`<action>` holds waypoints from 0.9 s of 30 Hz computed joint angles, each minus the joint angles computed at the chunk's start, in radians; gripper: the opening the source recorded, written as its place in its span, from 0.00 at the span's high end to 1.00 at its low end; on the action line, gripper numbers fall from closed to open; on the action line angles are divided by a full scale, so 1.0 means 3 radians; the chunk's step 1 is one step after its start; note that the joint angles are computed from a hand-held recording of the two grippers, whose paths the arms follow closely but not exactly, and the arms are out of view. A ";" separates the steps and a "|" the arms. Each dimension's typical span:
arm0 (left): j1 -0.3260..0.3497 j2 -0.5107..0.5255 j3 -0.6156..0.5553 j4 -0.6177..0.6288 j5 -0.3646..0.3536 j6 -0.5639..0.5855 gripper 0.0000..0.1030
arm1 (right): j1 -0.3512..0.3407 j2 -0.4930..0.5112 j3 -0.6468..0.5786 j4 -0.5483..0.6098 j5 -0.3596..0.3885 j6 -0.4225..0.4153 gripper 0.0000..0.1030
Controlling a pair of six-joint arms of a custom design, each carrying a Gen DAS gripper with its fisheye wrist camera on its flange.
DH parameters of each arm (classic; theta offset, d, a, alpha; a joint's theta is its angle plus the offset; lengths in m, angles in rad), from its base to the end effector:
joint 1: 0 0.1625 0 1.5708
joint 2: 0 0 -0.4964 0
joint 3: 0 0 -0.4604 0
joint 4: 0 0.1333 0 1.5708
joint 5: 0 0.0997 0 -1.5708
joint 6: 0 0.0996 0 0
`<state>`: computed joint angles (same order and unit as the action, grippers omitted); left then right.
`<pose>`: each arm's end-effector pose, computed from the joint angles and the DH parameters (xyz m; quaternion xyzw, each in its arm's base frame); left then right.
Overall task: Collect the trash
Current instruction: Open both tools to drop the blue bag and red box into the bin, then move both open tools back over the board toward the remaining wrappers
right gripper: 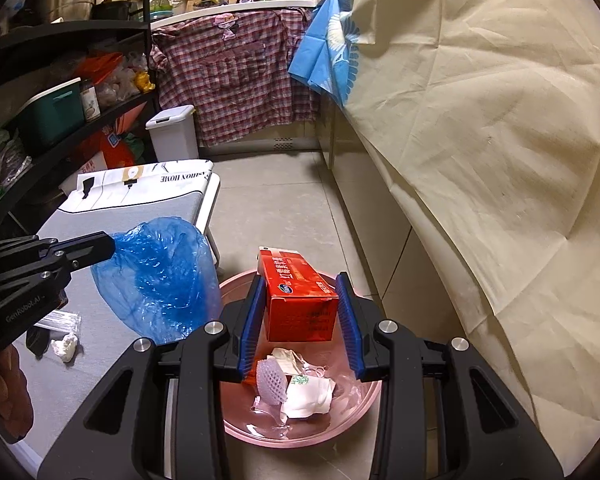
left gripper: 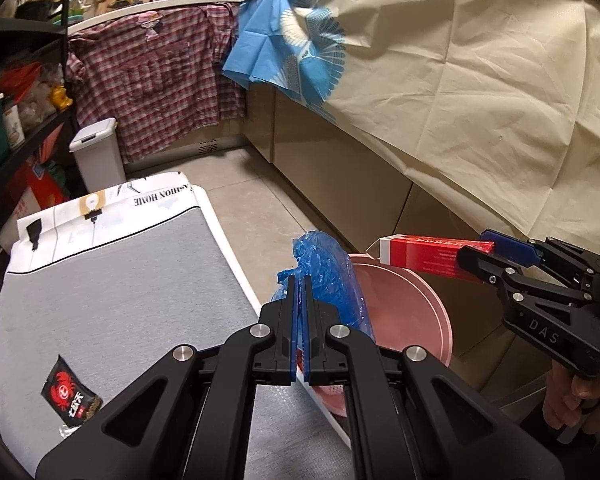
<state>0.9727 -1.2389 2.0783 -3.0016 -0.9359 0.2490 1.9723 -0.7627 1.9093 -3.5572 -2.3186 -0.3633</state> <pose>-0.1770 -0.6015 0.2782 0.2906 0.8659 -0.3245 0.2460 0.3219 -0.5905 0.1113 0.1790 -0.8442 0.3858 0.3262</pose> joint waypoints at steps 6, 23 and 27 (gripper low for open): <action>0.0006 0.0062 -0.0034 0.0023 -0.0017 -0.0026 0.99 | -0.0011 0.0011 -0.0005 -0.0009 -0.0031 0.0009 0.65; 0.0032 0.0103 -0.0065 0.0178 -0.0092 -0.0136 0.68 | -0.0047 0.0032 -0.0043 0.0147 -0.0128 0.0130 0.53; 0.0034 0.0064 -0.0052 0.0176 -0.0114 -0.0158 0.68 | -0.0047 0.0025 -0.0028 0.0122 -0.0116 0.0149 0.53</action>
